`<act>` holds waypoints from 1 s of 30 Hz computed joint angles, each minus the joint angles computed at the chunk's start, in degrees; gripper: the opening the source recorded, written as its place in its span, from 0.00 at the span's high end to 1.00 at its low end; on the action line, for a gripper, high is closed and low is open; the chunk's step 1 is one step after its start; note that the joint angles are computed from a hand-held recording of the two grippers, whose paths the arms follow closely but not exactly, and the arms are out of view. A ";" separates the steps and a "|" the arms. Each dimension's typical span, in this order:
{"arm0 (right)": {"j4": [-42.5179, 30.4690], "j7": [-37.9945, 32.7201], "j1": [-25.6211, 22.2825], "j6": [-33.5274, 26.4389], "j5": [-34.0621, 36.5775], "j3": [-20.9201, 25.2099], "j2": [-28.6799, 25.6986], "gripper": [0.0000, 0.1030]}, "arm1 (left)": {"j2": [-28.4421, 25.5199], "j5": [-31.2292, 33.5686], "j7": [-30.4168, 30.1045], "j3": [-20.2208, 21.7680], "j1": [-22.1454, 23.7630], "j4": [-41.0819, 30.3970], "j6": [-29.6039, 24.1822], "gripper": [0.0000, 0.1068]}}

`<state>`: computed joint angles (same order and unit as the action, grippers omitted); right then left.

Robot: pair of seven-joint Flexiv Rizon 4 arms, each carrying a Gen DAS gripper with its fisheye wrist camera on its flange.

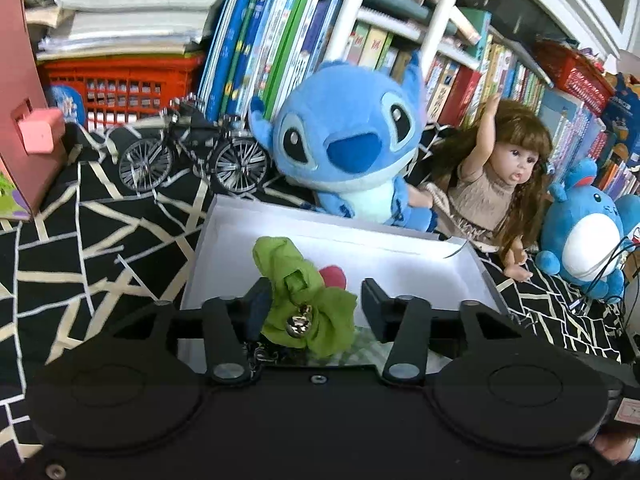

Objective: Organize soft objects
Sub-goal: 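Lower both items into the white box and open both tools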

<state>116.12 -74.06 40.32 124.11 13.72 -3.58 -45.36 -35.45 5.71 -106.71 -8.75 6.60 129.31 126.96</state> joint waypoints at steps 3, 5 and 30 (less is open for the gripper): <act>1.13 -0.89 0.40 1.75 0.66 -0.18 0.43 0.32 | 1.17 -0.39 -0.46 0.79 -0.87 1.70 2.16 0.37; 1.97 -1.37 -0.25 3.23 0.50 0.61 0.75 0.30 | 1.65 0.16 -0.91 1.04 -0.92 2.67 3.98 0.32; 12.52 -13.08 -0.86 26.84 7.01 7.70 1.89 0.09 | 4.16 -0.84 2.40 5.31 -7.66 14.71 21.38 0.16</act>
<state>128.64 -87.15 39.45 150.95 20.73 4.12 -43.47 -31.29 4.86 -104.31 -3.44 -1.05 144.02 148.34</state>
